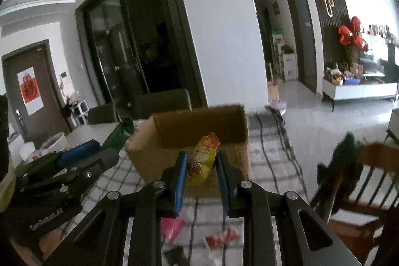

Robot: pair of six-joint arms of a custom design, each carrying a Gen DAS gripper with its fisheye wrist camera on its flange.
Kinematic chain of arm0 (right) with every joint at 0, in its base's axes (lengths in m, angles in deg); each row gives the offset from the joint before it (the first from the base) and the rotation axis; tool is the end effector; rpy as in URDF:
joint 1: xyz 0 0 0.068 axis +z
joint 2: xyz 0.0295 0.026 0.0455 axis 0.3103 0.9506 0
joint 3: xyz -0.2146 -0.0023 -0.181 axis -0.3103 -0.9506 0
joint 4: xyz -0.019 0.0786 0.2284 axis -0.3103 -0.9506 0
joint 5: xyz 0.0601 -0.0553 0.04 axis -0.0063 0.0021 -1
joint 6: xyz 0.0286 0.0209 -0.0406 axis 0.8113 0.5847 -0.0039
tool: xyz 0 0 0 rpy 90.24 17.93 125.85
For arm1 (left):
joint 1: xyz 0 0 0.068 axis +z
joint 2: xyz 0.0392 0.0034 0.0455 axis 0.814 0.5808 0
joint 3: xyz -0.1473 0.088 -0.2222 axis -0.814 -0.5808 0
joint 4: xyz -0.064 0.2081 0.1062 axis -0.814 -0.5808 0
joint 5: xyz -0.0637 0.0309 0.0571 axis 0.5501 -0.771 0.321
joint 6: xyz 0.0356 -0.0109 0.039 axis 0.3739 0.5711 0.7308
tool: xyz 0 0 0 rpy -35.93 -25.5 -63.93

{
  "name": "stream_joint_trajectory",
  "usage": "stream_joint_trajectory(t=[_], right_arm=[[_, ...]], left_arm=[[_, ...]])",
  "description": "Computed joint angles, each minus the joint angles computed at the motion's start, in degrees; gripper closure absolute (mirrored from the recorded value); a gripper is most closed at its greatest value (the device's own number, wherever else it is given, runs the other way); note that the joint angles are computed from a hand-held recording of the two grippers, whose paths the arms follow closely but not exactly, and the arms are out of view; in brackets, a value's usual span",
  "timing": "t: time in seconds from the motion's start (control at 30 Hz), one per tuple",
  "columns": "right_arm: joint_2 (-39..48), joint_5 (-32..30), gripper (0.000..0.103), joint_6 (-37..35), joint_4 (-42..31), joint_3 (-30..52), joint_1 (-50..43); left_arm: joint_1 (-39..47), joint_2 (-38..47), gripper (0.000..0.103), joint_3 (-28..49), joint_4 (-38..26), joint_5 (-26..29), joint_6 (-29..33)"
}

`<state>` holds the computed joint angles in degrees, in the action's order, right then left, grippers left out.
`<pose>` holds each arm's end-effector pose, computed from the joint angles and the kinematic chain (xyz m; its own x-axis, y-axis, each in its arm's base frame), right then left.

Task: Organize snacks
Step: 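Carry both snacks over the cardboard box and open both grippers inside, then withdraw both grippers from the box toward the remaining table snacks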

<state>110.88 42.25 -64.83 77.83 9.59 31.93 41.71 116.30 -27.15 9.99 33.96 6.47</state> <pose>0.2461 0.0681 0.3209 -0.4394 0.0134 -0.8982 -0.3627 0.9121 0.1911 0.2144 -0.0451 0.3448 -0.4176 0.0131 -0.9085 0.1017 0.9943 -0.0324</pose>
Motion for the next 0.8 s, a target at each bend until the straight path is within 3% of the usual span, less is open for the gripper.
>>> stream_joint_trajectory(t=[0.33, 0.67, 0.7, 0.73, 0.77, 0.8], right_arm=[[11.8, 1.0, 0.078, -2.0, 1.1, 11.1, 1.0], [22.7, 2.7, 0.077, -2.6, 1.1, 19.0, 1.7], [23.3, 3.4, 0.075, -2.6, 1.0, 19.5, 1.8], [23.9, 4.5, 0.062, -2.7, 0.3, 20.1, 1.9], [24.1, 5.2, 0.052, -2.7, 0.3, 20.4, 2.0], [23.9, 5.6, 0.052, -2.8, 0.8, 19.8, 1.7]], left_arm=[[6.6, 11.9, 0.06, 7.5, 3.6, 4.5, 2.3], [9.3, 24.0, 0.056, 15.4, 3.8, 3.8, 2.6], [9.5, 24.4, 0.048, 15.9, 3.5, 3.5, 2.5], [9.6, 24.6, 0.04, 16.1, 3.5, 3.1, 2.1], [9.5, 24.3, 0.04, 15.9, 3.6, 2.4, 1.7], [9.5, 23.8, 0.04, 15.4, 3.9, 2.2, 1.8]])
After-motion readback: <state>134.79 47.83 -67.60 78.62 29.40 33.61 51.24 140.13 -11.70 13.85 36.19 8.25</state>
